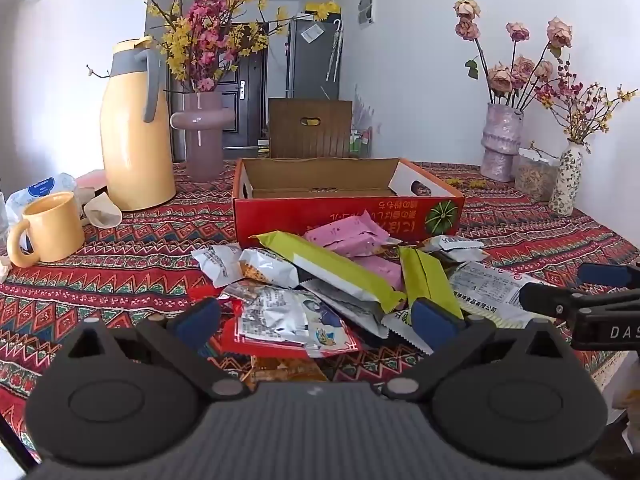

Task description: Organize snacks

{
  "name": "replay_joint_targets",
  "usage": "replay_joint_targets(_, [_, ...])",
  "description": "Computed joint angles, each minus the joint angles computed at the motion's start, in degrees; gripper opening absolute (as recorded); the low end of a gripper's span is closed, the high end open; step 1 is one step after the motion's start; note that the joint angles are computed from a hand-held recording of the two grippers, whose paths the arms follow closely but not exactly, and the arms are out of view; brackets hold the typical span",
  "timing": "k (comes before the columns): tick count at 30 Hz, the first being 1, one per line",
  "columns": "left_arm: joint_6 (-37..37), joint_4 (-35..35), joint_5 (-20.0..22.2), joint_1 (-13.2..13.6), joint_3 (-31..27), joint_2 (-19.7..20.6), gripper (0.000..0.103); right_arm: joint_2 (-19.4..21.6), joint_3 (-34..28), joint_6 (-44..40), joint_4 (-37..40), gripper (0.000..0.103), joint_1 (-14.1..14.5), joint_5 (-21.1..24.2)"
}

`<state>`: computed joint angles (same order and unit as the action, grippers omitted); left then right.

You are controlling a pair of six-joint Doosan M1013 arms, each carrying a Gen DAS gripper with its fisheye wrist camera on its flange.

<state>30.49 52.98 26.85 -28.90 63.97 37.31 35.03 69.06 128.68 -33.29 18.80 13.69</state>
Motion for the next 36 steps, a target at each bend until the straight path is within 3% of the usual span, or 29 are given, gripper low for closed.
replay_joint_targets(2, [-1.51, 0.05, -1.49, 0.17, 0.96, -0.53, 0.103, 0.06, -0.01, 0.4, -0.38, 0.103, -0.01, -0.15])
replay_joint_targets(4, [2.24, -4.69, -1.05, 0.61, -0.06, -0.14, 0.103, 0.1, -0.04, 0.54, -0.47, 0.103, -0.01, -0.15])
replay_joint_targets(36, [-5.64, 2.64, -4.2, 1.05, 2.74, -1.29, 0.103, 0.35, -0.01, 0.44, 0.29, 0.103, 0.27, 0.21])
